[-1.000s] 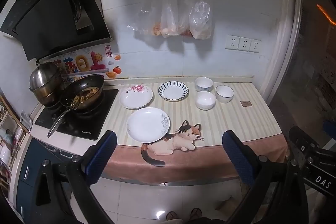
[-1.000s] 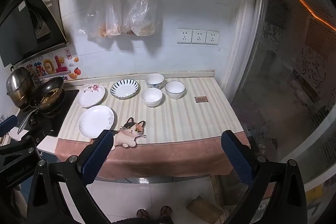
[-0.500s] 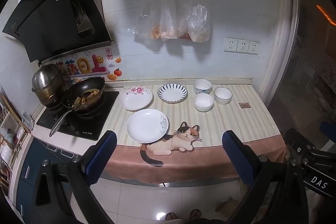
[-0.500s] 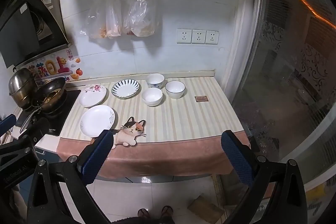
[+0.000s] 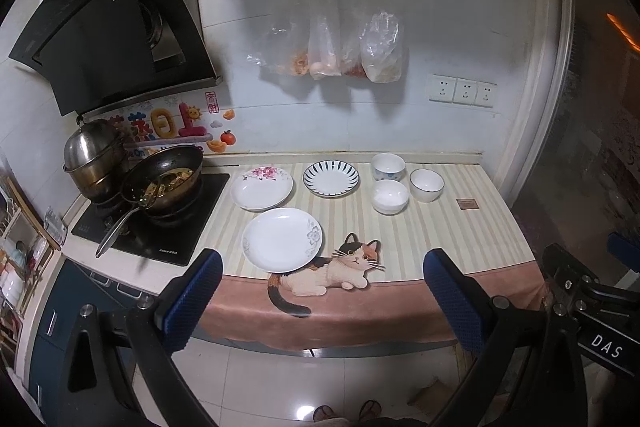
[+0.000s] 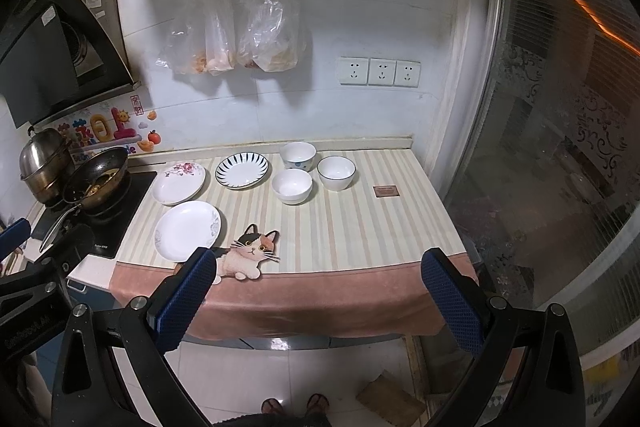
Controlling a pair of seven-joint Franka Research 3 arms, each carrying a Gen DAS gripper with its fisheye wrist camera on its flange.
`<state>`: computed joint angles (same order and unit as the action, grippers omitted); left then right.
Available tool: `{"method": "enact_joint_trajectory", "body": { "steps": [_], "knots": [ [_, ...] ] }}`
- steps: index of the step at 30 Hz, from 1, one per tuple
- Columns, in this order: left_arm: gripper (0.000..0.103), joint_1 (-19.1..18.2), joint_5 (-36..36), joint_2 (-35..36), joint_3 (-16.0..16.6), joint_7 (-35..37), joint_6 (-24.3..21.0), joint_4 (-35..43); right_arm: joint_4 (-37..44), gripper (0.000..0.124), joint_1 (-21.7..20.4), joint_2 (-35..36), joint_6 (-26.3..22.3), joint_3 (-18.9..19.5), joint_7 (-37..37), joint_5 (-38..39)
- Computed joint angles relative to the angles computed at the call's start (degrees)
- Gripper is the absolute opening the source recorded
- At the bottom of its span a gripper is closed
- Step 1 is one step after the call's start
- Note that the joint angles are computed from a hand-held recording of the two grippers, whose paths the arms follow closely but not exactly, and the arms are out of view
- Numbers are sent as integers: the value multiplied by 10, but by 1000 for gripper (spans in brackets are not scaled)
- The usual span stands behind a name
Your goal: Organize plates and bowls
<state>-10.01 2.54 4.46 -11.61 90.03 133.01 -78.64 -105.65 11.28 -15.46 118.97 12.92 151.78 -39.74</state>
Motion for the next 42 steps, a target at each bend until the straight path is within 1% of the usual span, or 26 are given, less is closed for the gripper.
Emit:
{"method": "enact_joint_trajectory", "body": {
  "steps": [4, 15, 30, 37, 42],
  "knots": [
    [103, 2, -1, 1, 1, -1, -1, 1, 5, 103, 0, 6, 3, -1, -3, -2],
    [103, 8, -13, -12, 4, 11, 15, -24, 17, 103, 5, 20, 0, -4, 1, -12],
    [103, 8, -8, 5, 3, 7, 13, -8, 26, 103, 14, 34, 2, -15, 8, -23],
    [103, 10, -13, 0, 3, 12, 16, -16, 21, 103, 14, 34, 10, -18, 6, -21],
    [103, 12, -14, 16, 4, 13, 11, -1, 24, 103, 14, 40, 13, -20, 7, -20]
  ]
}}
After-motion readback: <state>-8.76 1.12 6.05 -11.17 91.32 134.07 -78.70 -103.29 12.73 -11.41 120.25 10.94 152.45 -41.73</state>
